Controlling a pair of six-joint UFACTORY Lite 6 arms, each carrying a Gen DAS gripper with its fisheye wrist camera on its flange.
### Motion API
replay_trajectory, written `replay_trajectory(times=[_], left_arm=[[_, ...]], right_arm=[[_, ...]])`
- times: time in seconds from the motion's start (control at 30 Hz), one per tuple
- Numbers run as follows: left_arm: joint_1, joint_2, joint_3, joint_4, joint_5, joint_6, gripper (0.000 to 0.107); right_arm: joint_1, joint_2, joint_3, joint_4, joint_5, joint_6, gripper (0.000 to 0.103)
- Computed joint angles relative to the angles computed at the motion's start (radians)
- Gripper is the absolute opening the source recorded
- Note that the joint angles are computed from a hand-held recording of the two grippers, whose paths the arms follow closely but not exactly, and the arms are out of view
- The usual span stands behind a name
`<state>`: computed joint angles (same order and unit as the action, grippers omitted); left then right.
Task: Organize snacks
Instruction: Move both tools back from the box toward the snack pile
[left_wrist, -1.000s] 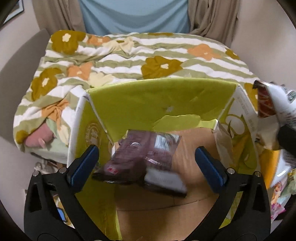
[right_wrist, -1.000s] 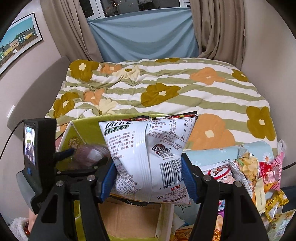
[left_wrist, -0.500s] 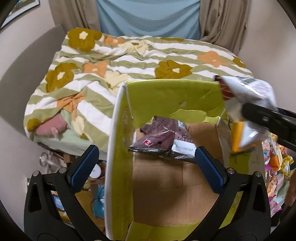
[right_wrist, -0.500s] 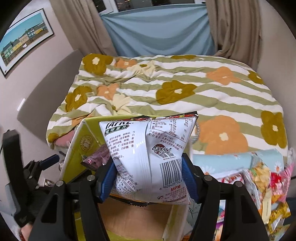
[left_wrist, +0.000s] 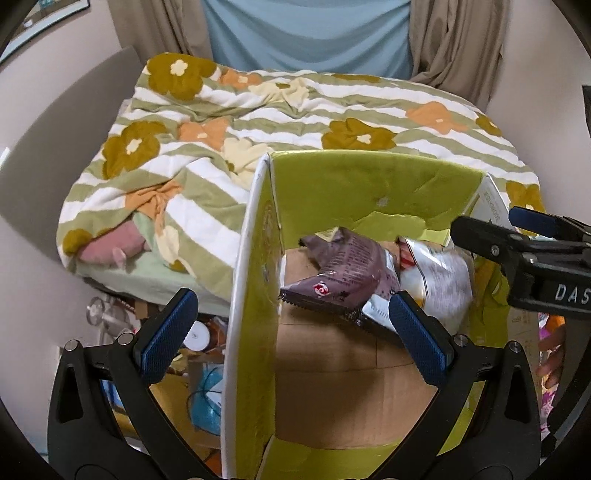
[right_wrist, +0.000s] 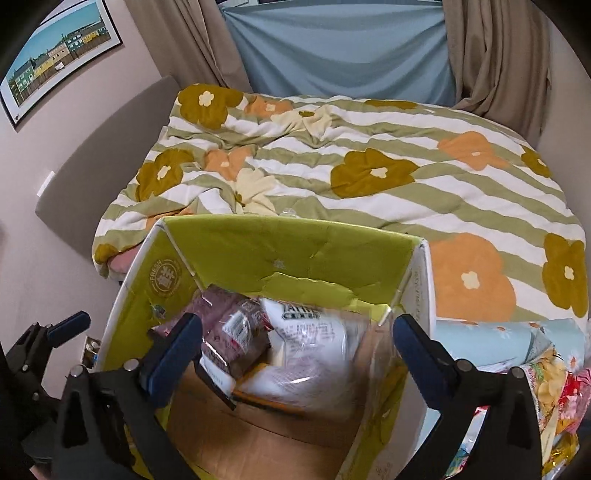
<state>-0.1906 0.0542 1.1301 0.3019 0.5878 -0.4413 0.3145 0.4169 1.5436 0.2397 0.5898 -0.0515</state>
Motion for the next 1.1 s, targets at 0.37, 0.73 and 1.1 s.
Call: replay_trajectory(times=[0.37,0.73,1.1], left_arm=[[-0.059,-0.120,0.000,0.041,0.089,-0.040,0.103],[-0.223,-0.257,0.031,-0.005,0.193,-0.045,0.103],[-0.672,-0.176,0.091,0.171,0.264,-0.411,0.103]], right_arm=[[-0.018,-0.168,-0.089,-0.016,0.026,0.012,0.103],[-0.054,-0.515,-0.266,-0.140,0.091,0.156,0.103],[-0.464,-0.978,-0.531,-0.016,0.273,-0.115,0.103]])
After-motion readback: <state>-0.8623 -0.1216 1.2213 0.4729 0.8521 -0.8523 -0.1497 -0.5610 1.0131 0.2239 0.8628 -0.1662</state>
